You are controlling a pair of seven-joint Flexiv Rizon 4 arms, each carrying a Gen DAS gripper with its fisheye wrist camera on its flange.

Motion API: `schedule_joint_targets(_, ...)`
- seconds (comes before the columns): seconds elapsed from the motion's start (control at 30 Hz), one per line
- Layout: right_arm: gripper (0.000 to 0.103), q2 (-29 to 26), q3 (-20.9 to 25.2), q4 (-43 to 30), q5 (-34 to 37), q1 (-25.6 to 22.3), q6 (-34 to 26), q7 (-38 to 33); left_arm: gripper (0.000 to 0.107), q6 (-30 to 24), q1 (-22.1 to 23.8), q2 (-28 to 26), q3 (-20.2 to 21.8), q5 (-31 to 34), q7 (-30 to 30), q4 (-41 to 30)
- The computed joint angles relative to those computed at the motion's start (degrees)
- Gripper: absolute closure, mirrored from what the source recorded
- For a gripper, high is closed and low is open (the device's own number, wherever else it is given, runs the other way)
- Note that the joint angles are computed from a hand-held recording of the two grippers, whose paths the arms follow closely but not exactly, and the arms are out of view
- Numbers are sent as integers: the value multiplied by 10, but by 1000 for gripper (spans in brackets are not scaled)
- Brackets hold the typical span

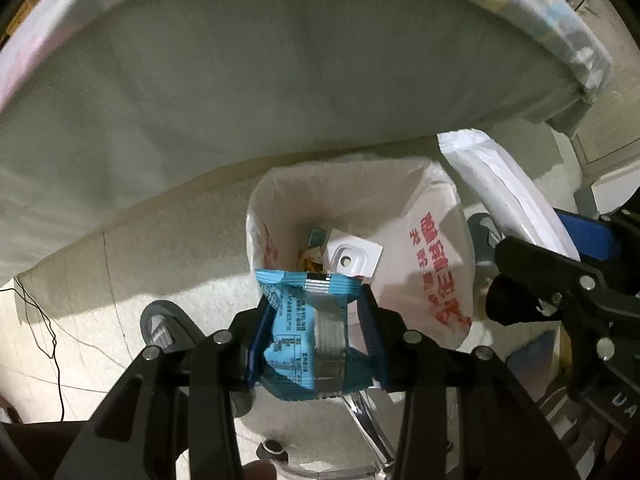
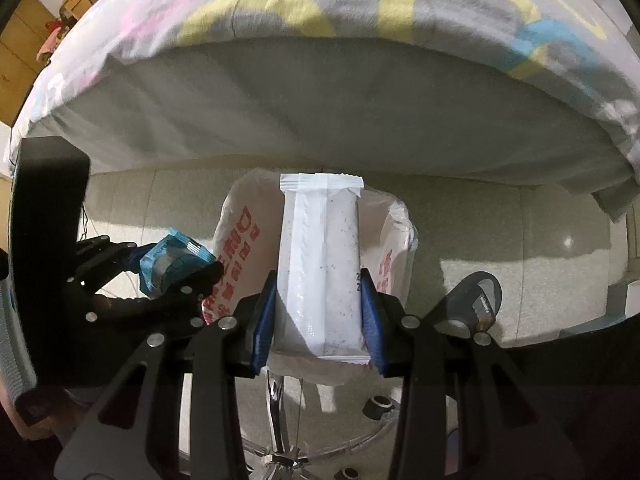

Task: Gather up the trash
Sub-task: 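Open the left tool over the bag while the right tool releases the white bar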

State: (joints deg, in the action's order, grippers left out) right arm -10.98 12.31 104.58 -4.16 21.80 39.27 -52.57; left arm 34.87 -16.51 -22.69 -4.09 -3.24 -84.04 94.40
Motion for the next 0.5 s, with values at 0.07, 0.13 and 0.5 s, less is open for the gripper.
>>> schedule_joint_targets(0.07,65,-7,0,-5,5,0,-2,-6,66,-3,-1,-6,0,2,-3,-3)
schedule_joint_targets(0.13,65,-12,0,-10,7,0,-5,-10,66,-10,-2,-13,1,2,-8,-9)
schedule_joint_targets(0.5,57,-38,1,-36,26,-2,-30,-32,53,-35,1,-30,-3,-8,-1,-13)
